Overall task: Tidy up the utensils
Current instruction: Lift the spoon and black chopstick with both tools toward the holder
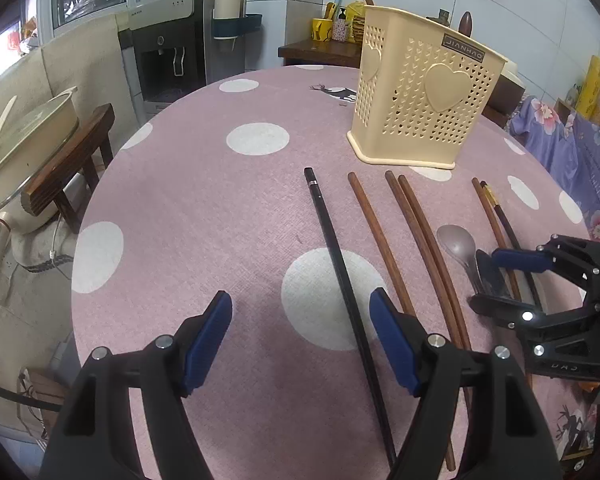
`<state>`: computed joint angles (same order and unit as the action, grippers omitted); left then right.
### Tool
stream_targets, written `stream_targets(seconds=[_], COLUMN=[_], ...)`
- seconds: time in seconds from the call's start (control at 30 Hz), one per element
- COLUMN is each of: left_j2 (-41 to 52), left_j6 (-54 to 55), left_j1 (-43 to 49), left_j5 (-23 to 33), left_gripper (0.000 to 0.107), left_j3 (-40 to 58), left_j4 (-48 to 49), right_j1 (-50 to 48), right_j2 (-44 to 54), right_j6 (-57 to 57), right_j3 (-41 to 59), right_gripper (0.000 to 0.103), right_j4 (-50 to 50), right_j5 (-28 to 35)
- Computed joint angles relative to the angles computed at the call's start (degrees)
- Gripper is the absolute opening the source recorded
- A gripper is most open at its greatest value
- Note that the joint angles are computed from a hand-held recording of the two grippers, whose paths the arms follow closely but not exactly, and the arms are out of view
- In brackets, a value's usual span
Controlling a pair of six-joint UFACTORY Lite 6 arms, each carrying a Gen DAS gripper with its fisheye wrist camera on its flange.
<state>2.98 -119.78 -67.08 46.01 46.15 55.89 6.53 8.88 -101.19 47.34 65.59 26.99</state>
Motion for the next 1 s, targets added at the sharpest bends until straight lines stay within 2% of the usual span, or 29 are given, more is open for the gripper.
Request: stream_targets(seconds=[0.07, 0.37, 0.7, 0.73, 0.8, 0.9, 1.0], left_j2=[0.01, -1.07, -0.65, 0.26, 2.64, 6.19, 11.85], left_j6=[0.23, 0.03, 4.44, 5.90, 9.75, 15.08, 19.06], left_j1=[-0.07, 0.75, 7.14, 8.35, 11.24, 15.36, 17.40], left_j5=[0.18, -0.74, -4.17, -4.43, -5.40, -9.53, -8.85], left_gripper=[0.071, 0.073, 0.072, 0.070, 0.056, 0.046, 0.039], left_j3=[0.16, -1.12, 0.17, 1.34, 4.53, 8.86, 14.43], left_j4=[-0.08, 0.28, 0.80, 0.68, -0.25, -2.23, -4.41], right_j1=[0.70, 0.14, -5.34, -6.17, -7.34, -9.32, -10.90], right_j2=[-0.68, -0.19, -7.87, -9.10, -11.41, -14.68, -17.96], right_j6=[1.59, 4.98, 1.92, 1.85, 2.50, 3.02, 3.22], right_j3=[-0.39, 0.90, -3.06, -3.56, -4.32, -5.57, -6.72], right_gripper=[0.038, 0.037, 0.037, 0.037, 0.037, 0.037, 0.037], right_j4=[-0.76, -3.35, 8.28, 9.56, 11.12, 13.18, 14.71], right_j5=[-0.37, 1.71, 6.30, 7.17, 7.69, 9.41, 9.90])
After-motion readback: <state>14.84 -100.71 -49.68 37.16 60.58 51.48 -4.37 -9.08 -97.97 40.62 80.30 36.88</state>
